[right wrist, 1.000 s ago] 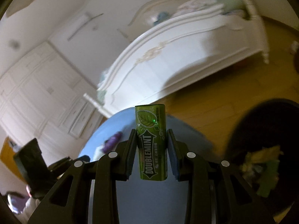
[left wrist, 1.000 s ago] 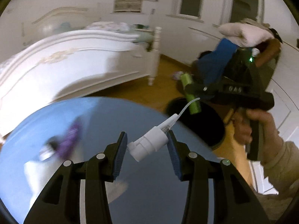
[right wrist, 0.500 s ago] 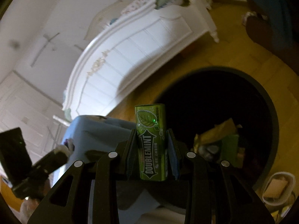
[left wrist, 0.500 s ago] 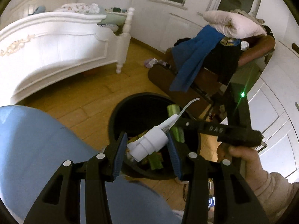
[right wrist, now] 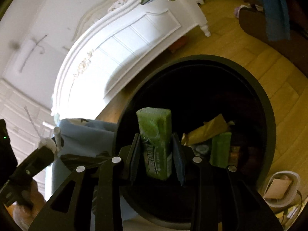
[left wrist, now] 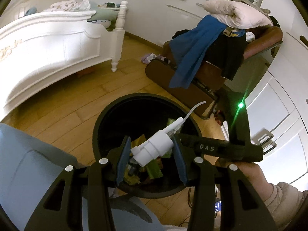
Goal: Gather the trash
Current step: 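Carry spray pump and gum box over the black bin and open both tools, then grasp the white eye-drop bottle with left tool while right tool grasps purple bottle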
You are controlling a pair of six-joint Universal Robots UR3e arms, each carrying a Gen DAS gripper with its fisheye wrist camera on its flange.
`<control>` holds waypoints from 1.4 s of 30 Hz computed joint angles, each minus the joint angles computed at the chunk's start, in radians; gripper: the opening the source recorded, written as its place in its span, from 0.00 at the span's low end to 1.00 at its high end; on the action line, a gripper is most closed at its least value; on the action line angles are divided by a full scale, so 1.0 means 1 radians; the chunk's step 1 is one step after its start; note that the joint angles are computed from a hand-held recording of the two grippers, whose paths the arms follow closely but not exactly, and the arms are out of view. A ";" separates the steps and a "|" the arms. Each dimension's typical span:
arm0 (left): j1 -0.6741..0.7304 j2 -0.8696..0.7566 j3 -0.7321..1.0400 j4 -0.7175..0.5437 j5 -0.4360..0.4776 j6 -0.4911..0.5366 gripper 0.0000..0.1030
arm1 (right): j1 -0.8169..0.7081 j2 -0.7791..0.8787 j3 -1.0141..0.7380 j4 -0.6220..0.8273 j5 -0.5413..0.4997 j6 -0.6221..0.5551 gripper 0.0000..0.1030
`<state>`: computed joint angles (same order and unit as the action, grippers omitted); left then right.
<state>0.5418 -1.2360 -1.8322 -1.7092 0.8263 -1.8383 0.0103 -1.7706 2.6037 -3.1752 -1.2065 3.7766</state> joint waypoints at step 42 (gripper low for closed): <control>0.713 -0.414 0.424 0.037 0.028 0.232 0.69 | 0.730 0.875 -1.725 0.769 -0.270 0.059 0.66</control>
